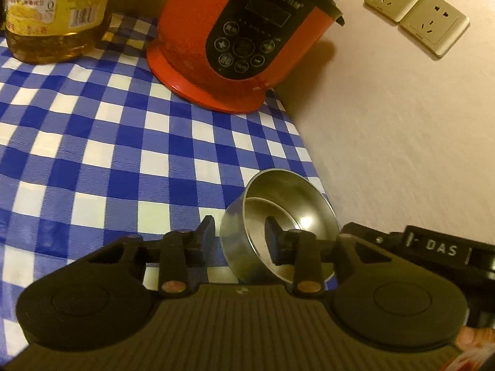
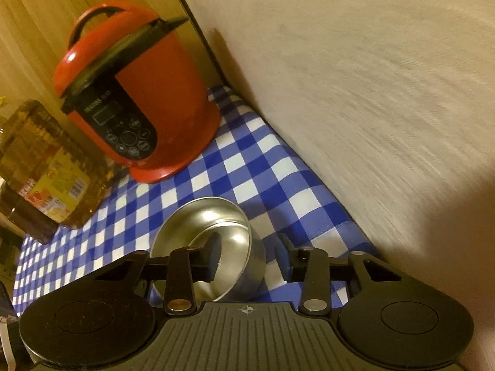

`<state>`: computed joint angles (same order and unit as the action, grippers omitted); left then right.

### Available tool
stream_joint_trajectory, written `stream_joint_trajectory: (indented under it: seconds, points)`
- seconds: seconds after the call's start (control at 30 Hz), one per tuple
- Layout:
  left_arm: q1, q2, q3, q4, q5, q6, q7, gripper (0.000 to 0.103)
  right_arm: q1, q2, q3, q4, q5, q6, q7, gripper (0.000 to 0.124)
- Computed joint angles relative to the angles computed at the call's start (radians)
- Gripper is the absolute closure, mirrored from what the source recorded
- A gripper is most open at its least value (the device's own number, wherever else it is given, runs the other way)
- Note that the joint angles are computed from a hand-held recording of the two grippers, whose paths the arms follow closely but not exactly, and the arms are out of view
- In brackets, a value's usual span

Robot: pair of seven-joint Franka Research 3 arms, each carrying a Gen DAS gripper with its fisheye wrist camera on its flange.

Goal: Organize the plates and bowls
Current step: 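Close both tools on the rim of the small steel bowl, then lift the steel bowl with both tools and carry it to the green bowl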

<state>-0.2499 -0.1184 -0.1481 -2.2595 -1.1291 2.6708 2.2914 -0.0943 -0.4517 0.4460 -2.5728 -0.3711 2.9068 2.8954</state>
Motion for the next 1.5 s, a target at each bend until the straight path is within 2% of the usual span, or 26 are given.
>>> stream_joint_trajectory:
  seconds: [0.1,0.23,0.43,0.73,0.9,1.1,1.23,1.5]
  points:
    - [0.002,0.017,-0.003,0.012,-0.001,-0.003,-0.003,0.082,0.037,0.048,-0.046,0.010,0.026,0.020,-0.049,0.090]
    - [0.006,0.024,-0.007,0.017,-0.014,-0.013,0.010,0.089,0.050,0.084,-0.066,0.022,0.037,0.027,-0.076,0.096]
    - [0.011,0.020,-0.011,0.013,-0.006,-0.012,0.007,0.090,0.050,0.093,-0.067,0.021,0.029,0.027,-0.065,0.113]
    - [0.004,-0.092,0.014,-0.081,0.111,-0.027,-0.091,0.090,0.140,0.055,-0.099,0.023,0.076,-0.043,-0.135,0.114]
    - [-0.015,-0.224,0.066,-0.186,0.177,-0.034,-0.163,0.090,0.202,0.015,-0.098,0.021,0.120,-0.072,-0.162,0.115]
    - [-0.014,-0.440,0.138,-0.328,0.288,-0.060,-0.272,0.090,0.270,-0.053,-0.055,0.021,0.168,-0.114,-0.163,0.114]
    - [0.010,-0.600,0.188,-0.414,0.389,-0.105,-0.346,0.090,0.325,-0.095,-0.029,0.012,0.212,-0.127,-0.153,0.114]
    - [0.102,-0.917,0.260,-0.560,0.622,-0.242,-0.488,0.090,0.419,-0.122,0.057,0.024,0.253,-0.182,-0.097,0.115]
